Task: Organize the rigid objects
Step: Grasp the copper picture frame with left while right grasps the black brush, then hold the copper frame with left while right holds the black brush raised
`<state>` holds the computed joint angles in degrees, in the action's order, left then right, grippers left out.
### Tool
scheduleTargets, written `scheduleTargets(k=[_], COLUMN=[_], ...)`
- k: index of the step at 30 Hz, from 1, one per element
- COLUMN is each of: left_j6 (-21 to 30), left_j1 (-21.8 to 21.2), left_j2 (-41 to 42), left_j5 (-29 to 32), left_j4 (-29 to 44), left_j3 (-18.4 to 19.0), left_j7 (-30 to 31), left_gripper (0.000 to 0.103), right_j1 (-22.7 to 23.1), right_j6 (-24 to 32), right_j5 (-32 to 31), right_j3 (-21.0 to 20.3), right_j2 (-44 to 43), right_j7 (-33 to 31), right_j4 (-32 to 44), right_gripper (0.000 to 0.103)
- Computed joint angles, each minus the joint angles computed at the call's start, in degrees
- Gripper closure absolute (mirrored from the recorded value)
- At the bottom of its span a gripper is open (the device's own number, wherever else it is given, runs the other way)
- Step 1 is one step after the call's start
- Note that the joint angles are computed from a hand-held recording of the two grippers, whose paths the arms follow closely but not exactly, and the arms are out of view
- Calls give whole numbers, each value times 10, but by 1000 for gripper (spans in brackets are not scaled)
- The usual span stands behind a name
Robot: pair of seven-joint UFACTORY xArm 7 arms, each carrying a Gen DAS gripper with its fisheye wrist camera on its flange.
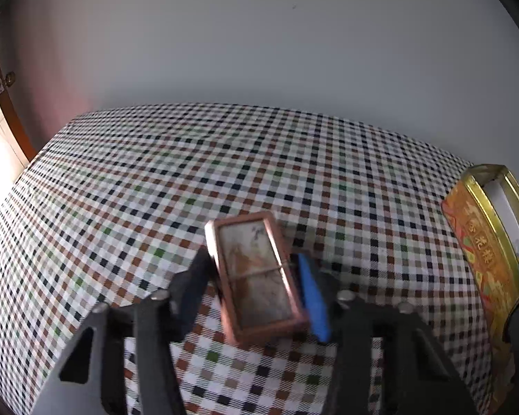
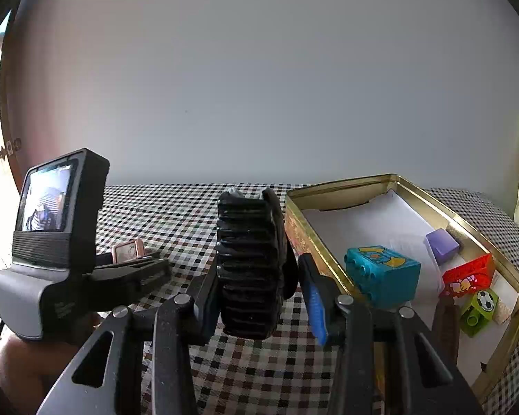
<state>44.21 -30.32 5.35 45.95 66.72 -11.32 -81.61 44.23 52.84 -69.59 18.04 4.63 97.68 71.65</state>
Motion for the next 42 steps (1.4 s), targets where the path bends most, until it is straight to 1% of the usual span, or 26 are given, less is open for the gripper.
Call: scheduleTargets(k=[2,5,7,8,9,11,13,15,16,17,18,20,22,23,24,28,29,30,31,32,34,38,42], left_j6=[-28,-66,-87,-92,-91,-89,-80,-51,-59,-43,-26,-22,-29,-34,-31,-42,-29,-14,-23,-14,-16,-20,-22], left_j1=[3,23,34,38,42,50,58,62,69,74,69,70,70,71,70,74,63,52,64,60,54,60,55], left_j2=[-16,-43,-60,-70,-77,-97,-111,-126,-128,-133,-137,-137,-136,-138,-139,-153,-165,-162,-135,-131,-134,-142,-151], left_j5=[-3,1,12,27,40,72,116,172,195,220,235,244,242,241,239,237,223,231,240,244,244,241,237], left_j4=[-20,-54,-74,-83,-88,-103,-111,-116,-120,-121,-124,-120,-119,-121,-121,-136,-142,-140,-124,-120,-125,-132,-139], left_j3=[5,-3,-6,-10,-15,-26,-41,-60,-49,-62,-71,-74,-71,-69,-71,-70,-81,-74,-87,-86,-79,-79,-73], left_j7=[1,-11,-23,-35,-44,-68,-98,-128,-129,-141,-152,-148,-143,-143,-143,-141,-137,-155,-152,-164,-163,-163,-159], left_gripper=[55,55,55,55,55,55,55,55,55,55,55,55,55,55,55,55,55,55,55,55,55,55,55], right_j1=[1,4,6,8,4,7,5,4,4,6,6,9,12,12,12,18,21,22,24,25,27,29,32], right_j6=[0,4,5,8,1,12,13,10,14,17,19,26,30,27,28,41,47,49,51,53,53,54,58], right_j5=[-1,-3,-10,-15,-19,-29,-34,-40,-42,-44,-47,-52,-52,-54,-55,-56,-55,-55,-55,-55,-54,-54,-56], right_j3=[0,-1,-1,-1,-4,-1,3,5,6,7,8,8,8,8,8,13,15,15,14,14,13,12,14], right_j2=[3,5,5,5,1,-5,-8,-8,-6,-5,-4,-1,2,-4,-4,-5,0,0,1,2,3,3,3], right_j7=[1,2,8,14,14,21,22,30,30,31,32,33,34,39,40,44,41,42,42,41,42,41,43], right_j4=[3,6,7,8,5,0,-3,-9,-6,-5,-4,0,4,-6,-6,-5,3,3,4,6,7,8,8], right_gripper=[58,58,58,58,58,58,58,58,58,58,58,58,58,58,58,58,58,58,58,58,58,58,58])
